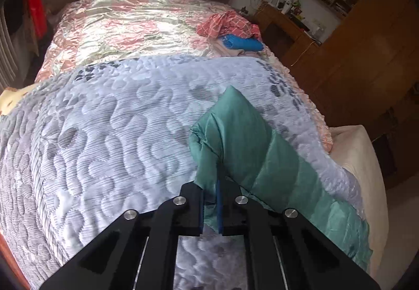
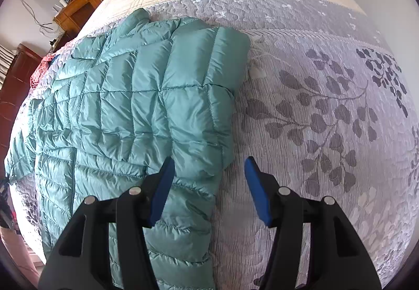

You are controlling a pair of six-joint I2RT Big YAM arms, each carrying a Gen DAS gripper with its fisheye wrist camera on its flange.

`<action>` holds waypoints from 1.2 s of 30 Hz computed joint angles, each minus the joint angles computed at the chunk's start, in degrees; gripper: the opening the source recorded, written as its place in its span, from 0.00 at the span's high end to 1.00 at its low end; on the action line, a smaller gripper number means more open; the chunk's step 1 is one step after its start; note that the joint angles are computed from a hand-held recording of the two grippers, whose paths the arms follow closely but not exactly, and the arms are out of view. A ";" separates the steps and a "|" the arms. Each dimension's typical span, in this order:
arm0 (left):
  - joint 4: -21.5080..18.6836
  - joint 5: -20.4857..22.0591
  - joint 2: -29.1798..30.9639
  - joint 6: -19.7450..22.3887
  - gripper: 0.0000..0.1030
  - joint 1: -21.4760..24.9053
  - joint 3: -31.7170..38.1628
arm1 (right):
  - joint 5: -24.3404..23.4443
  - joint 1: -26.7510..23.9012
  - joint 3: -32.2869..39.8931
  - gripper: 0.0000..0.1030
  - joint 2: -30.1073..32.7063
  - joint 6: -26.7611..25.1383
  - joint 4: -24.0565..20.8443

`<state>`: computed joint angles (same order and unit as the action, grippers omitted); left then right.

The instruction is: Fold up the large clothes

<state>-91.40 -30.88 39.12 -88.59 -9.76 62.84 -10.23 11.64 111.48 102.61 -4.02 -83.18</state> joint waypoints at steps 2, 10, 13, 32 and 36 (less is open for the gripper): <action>-0.87 -3.33 3.14 -1.00 0.94 -4.75 3.44 | -0.05 0.03 0.03 0.46 -0.15 -0.17 0.04; 12.26 -6.44 15.17 12.59 0.95 -16.18 14.64 | -1.04 0.38 -1.10 0.46 -0.99 -0.46 0.39; 19.33 -3.65 21.12 19.91 0.95 -18.67 18.21 | -1.43 0.71 -1.45 0.46 -0.97 -0.45 0.44; 33.84 21.13 50.15 34.00 0.95 -20.05 29.57 | -2.64 1.90 -0.70 0.46 0.67 -0.77 0.44; 33.70 25.25 52.30 33.00 0.95 -19.15 28.27 | -2.05 2.21 -0.79 0.46 0.91 -1.34 0.22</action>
